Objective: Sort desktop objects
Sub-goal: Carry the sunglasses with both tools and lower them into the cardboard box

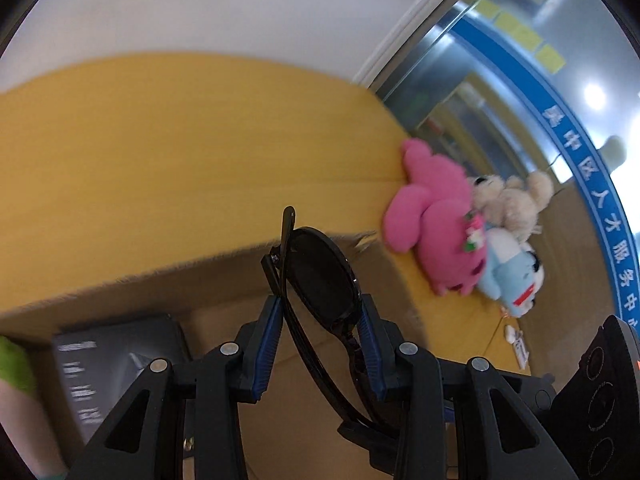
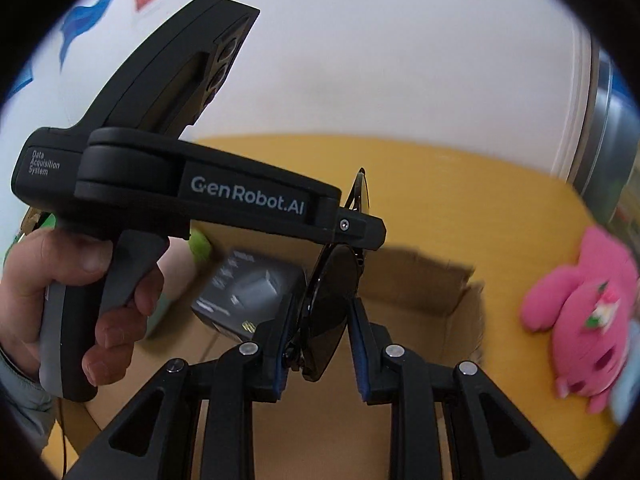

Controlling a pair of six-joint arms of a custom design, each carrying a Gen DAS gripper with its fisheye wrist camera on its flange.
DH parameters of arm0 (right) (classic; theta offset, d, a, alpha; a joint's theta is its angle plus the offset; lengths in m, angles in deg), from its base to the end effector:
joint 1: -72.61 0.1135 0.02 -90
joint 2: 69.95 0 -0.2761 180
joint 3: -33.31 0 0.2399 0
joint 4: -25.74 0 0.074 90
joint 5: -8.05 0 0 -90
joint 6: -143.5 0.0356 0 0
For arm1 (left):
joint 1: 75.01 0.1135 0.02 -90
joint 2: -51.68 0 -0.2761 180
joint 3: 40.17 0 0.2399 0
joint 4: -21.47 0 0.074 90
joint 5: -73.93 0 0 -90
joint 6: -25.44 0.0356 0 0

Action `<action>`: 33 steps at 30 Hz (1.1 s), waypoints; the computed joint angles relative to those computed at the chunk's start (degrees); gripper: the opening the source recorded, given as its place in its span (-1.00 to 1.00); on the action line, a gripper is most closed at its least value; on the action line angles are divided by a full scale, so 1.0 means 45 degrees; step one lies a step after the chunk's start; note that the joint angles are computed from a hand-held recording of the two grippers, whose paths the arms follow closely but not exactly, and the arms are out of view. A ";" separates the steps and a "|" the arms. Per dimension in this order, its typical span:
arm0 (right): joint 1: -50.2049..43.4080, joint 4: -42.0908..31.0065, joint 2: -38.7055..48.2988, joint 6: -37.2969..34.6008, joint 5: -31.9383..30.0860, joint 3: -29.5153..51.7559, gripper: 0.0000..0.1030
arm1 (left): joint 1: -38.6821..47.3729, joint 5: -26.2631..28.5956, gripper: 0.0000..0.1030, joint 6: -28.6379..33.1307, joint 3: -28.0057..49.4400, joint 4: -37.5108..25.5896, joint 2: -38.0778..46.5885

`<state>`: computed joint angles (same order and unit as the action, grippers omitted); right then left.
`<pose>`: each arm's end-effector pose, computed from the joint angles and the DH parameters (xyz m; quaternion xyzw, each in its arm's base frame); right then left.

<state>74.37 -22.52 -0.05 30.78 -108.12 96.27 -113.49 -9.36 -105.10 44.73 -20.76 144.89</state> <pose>0.2231 0.0226 0.2568 -0.2632 0.8940 0.1595 0.3257 0.2654 -0.2163 0.2701 0.0029 0.9399 -0.2569 0.2250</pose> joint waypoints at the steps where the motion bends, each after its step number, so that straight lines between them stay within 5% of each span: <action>1: 0.0171 0.0331 0.0480 0.0117 0.0343 -0.0220 -0.52 | 0.0043 0.0138 -0.32 -0.0027 -0.0288 0.0289 0.0193; 7: 0.0723 0.1405 0.2392 0.0630 0.1985 -0.0904 -0.52 | -0.0296 0.0599 -0.33 0.0059 -0.0335 0.0960 0.1856; 14: 0.0676 0.1811 0.2859 0.0783 0.2371 -0.1312 -0.52 | -0.0311 0.0997 -0.33 -0.0152 0.0001 0.0882 0.2544; 20: 0.0883 0.1329 0.2010 0.0763 0.2604 -0.1618 -0.48 | -0.0978 -0.0473 -0.23 -0.0497 0.0221 -0.0421 0.1393; 22: 0.0886 0.0872 0.0846 0.0581 0.2616 -0.1800 -0.30 | -0.1212 -0.1036 -0.12 -0.0727 -0.0018 -0.0640 0.0366; 26: 0.0649 -0.0654 -0.2175 0.0145 0.2736 -0.1978 0.37 | -0.2703 -0.3782 0.05 -0.1199 0.0256 -0.2560 -0.2289; 29: -0.0657 -0.2273 -0.4180 -0.0637 0.1815 -0.1765 0.41 | -0.4993 -0.7127 0.38 -0.2138 0.0922 -0.4998 -0.4064; 32: -0.3849 -0.4127 -0.5867 -0.2689 -0.1015 -0.1486 0.49 | -0.8848 -1.1442 0.80 -0.5342 0.1897 -0.8855 -0.5041; 33: -0.5368 -0.6353 -0.6903 -0.4524 -0.1729 -0.1197 0.53 | -1.0275 -1.2639 0.96 -0.7387 0.2673 -1.0771 -0.4619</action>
